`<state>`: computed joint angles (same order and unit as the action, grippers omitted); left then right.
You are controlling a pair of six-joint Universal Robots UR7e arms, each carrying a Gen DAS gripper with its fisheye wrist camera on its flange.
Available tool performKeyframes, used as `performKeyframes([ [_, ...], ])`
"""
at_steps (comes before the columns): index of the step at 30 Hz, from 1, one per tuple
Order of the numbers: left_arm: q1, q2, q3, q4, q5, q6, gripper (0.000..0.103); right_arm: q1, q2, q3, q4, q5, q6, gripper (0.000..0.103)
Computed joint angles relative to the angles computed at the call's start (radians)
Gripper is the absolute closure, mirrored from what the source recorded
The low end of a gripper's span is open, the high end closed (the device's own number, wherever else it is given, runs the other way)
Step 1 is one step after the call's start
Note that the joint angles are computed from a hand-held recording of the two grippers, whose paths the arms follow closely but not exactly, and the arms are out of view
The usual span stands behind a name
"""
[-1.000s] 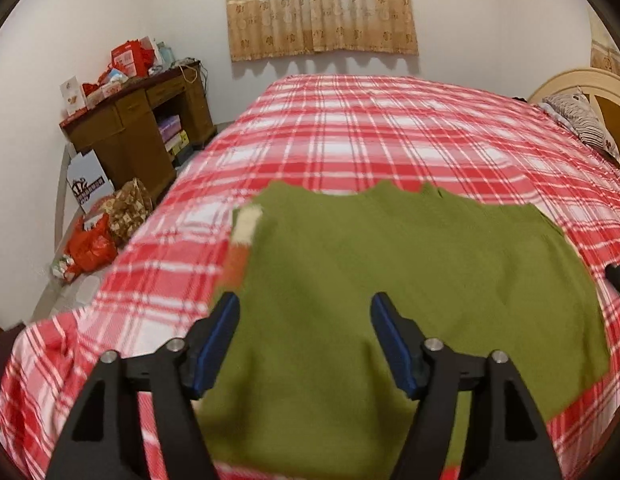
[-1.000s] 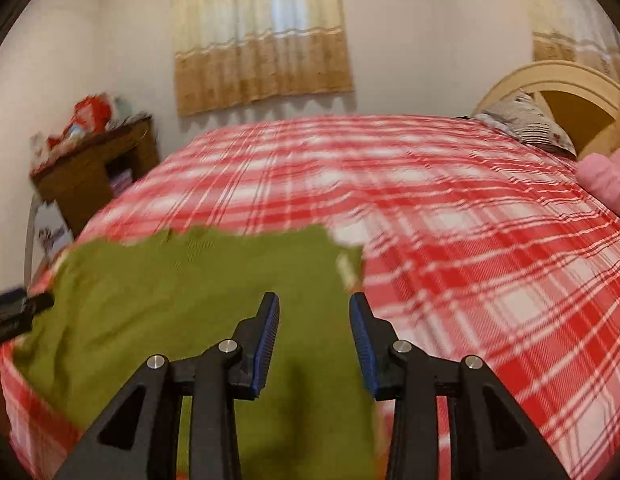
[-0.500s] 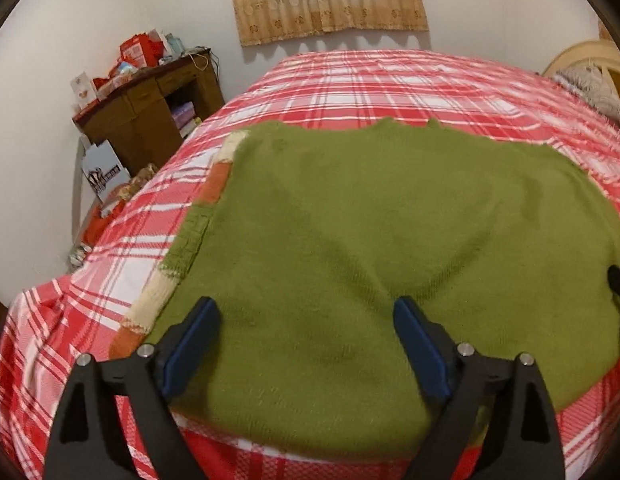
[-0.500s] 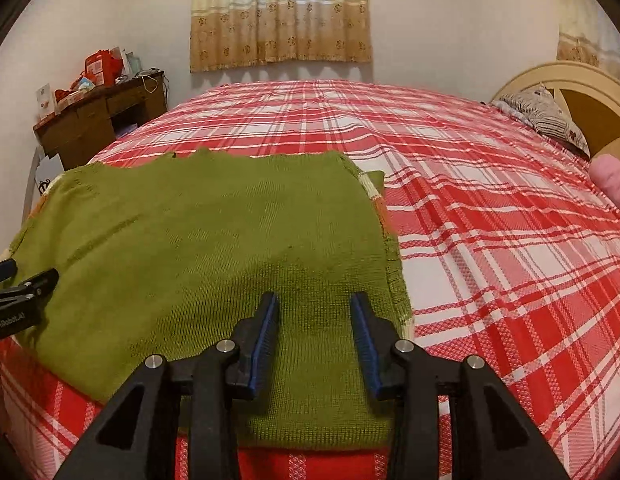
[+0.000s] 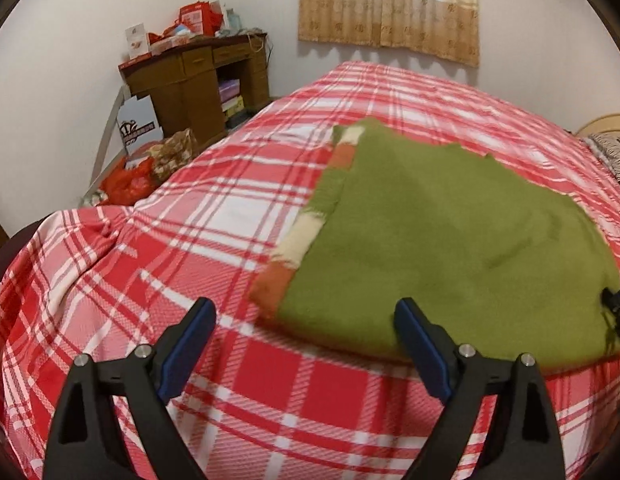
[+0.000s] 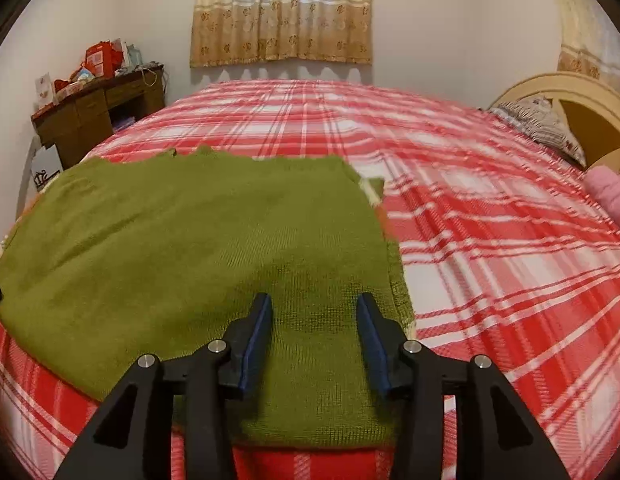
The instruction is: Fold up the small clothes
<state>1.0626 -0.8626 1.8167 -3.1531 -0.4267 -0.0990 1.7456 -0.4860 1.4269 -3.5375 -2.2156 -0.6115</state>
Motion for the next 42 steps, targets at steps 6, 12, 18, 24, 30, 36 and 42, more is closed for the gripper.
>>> performKeyframes([
  [6,0.002,0.004,-0.006,0.032,0.017,-0.025,0.01,0.026,-0.002,0.024,0.065,0.102,-0.014,0.054],
  [12,0.006,-0.003,0.001,0.052,0.014,-0.059,0.009,0.0,0.016,0.011,0.118,0.104,0.014,0.042],
  [18,0.009,0.001,0.001,-0.057,-0.088,-0.059,0.009,-0.012,0.008,0.028,0.109,0.136,0.019,0.039],
  [24,0.048,0.037,-0.061,-0.044,-0.172,-0.152,0.0,-0.015,0.006,0.034,0.101,0.153,0.017,0.038],
  [30,0.068,0.073,-0.112,-0.118,-0.26,-0.087,0.028,-0.015,0.009,0.034,0.094,0.156,0.009,0.036],
  [36,0.074,0.068,-0.103,-0.157,-0.254,-0.099,0.061,-0.019,0.005,0.04,0.091,0.17,0.01,0.036],
  [42,0.073,0.066,-0.106,-0.144,-0.267,-0.063,0.076,0.003,0.021,0.008,0.109,0.103,0.009,0.035],
])
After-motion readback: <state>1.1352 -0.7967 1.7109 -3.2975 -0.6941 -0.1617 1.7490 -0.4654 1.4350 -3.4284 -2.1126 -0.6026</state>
